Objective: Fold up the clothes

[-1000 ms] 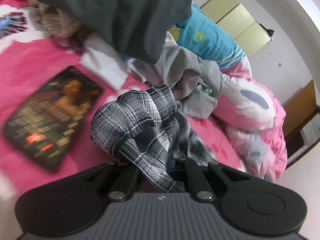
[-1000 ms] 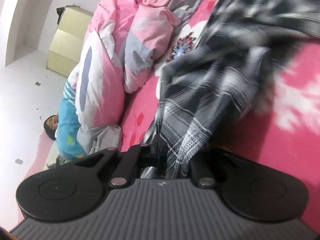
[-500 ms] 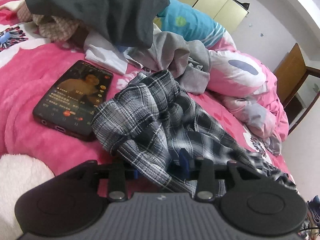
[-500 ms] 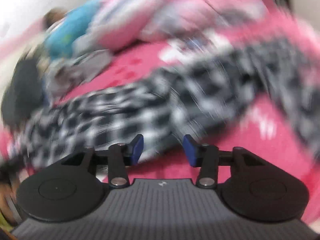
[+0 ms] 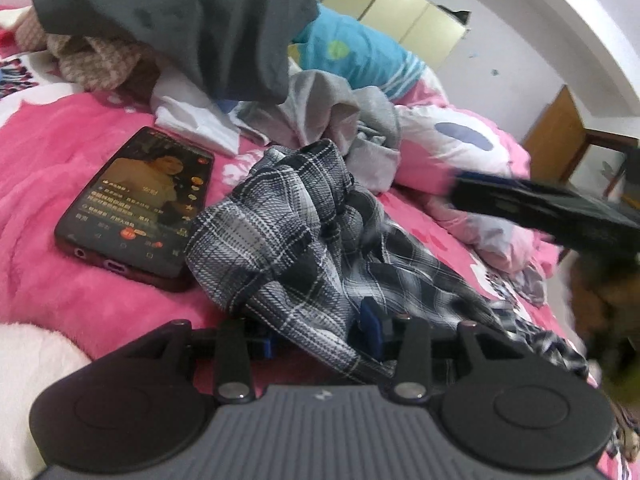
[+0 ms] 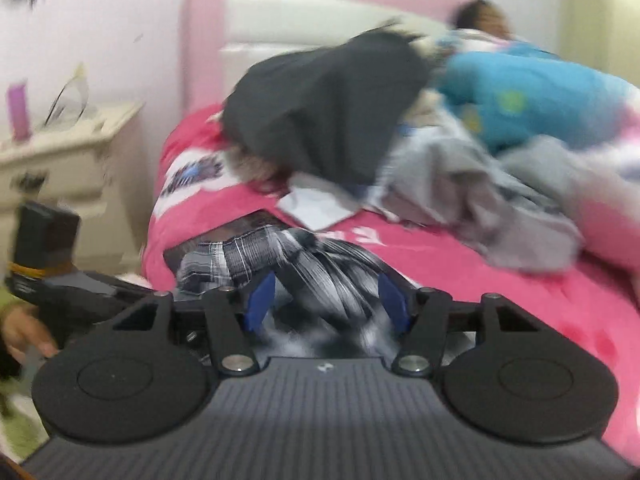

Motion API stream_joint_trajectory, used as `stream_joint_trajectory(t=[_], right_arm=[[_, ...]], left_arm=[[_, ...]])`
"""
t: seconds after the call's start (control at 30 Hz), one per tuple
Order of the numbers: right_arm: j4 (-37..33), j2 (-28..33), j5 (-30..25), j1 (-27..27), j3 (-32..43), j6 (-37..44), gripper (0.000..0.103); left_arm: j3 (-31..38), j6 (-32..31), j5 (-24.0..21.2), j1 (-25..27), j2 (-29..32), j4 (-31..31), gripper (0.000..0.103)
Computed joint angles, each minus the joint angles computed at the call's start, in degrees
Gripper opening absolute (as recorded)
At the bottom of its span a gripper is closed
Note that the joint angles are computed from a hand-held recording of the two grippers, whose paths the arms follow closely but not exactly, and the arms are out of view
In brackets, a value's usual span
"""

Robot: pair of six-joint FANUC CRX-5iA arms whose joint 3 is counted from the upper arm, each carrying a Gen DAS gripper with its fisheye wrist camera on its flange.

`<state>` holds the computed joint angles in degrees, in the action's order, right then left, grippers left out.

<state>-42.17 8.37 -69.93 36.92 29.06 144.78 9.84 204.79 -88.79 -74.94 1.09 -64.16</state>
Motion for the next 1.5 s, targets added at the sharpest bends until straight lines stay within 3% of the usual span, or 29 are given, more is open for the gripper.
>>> stream_joint_trajectory(t=[0.1, 0.23, 0.3, 0.37, 0.43, 0.47, 0.63, 0.87, 1.13, 1.5], right_arm=[[2.0, 5.3, -4.3, 2.8, 5.6, 6.0, 0.071], [8.5, 9.4, -8.6, 6.4, 9.7, 10.2, 0.072], [8.3, 11.7, -12.0, 6.5, 12.7, 8.3, 0.068], [7.4, 12.8, -14.7, 6.3, 14.2, 6.8, 0.052], [8.9, 10.9, -11.7, 7.1, 11.1, 7.2, 0.020], [9.8, 9.3, -9.0, 7.7, 8.5, 7.6, 0.016], [12.1, 0.3, 6.0, 10.2, -4.0, 9.3, 0.007], [20.1, -4.4, 18.4, 13.5, -10.7, 9.1, 0.006], [18.0, -0.7, 17.2, 13.3, -8.0, 14.9, 0.006], [15.7, 4.4, 15.7, 13.0, -6.0, 13.5, 0.008]], left_arm=[[-2.5, 0.5, 1.6, -1.2, -1.2, -2.0, 0.042], [-4.8, 1.7, 3.2, -2.1, -2.3, -3.9, 0.044], [-5.2, 2.0, 3.4, -2.3, -2.4, -4.5, 0.045], [-5.2, 2.2, 3.4, -2.4, -2.2, -5.1, 0.047], [-5.4, 2.5, 3.5, -2.6, -2.2, -5.6, 0.050], [-5.4, 2.8, 3.6, -2.8, -2.3, -5.8, 0.051], [-4.5, 1.8, 3.1, -3.2, -1.9, -6.6, 0.062], [-4.8, 4.8, 2.4, -3.5, -2.4, -8.6, 0.064], [-5.3, 3.5, 2.5, -2.7, -2.2, -7.4, 0.063], [-5.2, 2.1, 2.4, -2.4, -1.6, -7.5, 0.063]])
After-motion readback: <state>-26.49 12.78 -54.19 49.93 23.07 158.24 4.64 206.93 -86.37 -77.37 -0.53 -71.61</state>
